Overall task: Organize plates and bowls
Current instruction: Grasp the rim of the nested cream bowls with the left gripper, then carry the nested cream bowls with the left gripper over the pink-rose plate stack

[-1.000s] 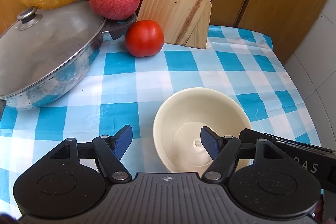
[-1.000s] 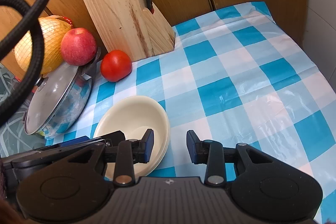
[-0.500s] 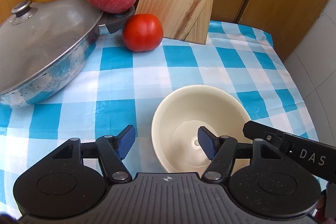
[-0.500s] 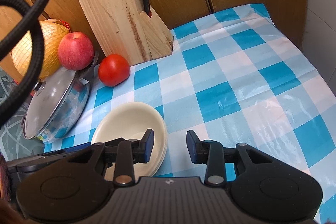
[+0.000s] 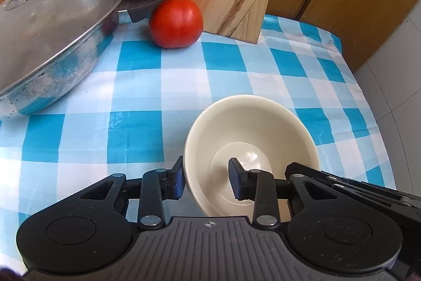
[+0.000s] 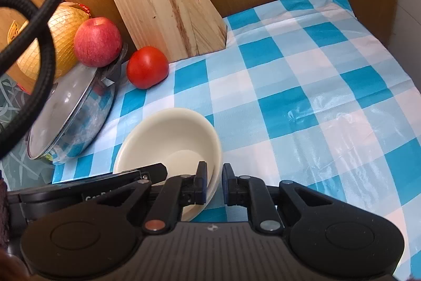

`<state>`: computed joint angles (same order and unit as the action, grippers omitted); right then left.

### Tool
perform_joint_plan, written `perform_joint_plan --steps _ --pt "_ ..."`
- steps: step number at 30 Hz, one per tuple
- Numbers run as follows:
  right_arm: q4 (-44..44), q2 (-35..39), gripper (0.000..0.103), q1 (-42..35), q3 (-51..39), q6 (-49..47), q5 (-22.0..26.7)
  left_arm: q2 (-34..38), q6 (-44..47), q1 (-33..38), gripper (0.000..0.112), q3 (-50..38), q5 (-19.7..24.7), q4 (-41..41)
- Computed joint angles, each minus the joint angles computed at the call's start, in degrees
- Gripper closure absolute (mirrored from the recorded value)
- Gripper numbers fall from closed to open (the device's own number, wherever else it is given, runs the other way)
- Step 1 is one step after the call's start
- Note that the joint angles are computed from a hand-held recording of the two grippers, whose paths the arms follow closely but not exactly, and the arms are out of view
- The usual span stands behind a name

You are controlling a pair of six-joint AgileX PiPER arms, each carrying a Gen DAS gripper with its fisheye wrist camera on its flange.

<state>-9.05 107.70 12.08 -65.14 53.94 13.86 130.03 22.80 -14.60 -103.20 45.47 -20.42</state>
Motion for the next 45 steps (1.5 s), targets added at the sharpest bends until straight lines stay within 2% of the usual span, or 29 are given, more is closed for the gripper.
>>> perform_joint_plan --steps 11,13,30,45 --pt "3.7 -1.6 0.090 -0.7 1.6 -3.5 -1.9 -0.6 0.2 -0.2 0.072 1.1 -1.2 0.0" --pt "1.3 -2.2 0.090 -0.6 1.8 -1.1 -2.2 -1.1 0.9 0.2 0.072 1.4 -1.4 -1.0" --pt "1.1 -5.3 0.090 0.3 2.6 -0.3 -2.4 -5.3 3.8 1.2 0.072 5.9 -3.3 -3.4" --pt "-7.0 -8.3 0.090 2.5 4.4 7.8 -3.0 -10.1 7.7 2.8 0.072 11.6 -5.2 -6.4"
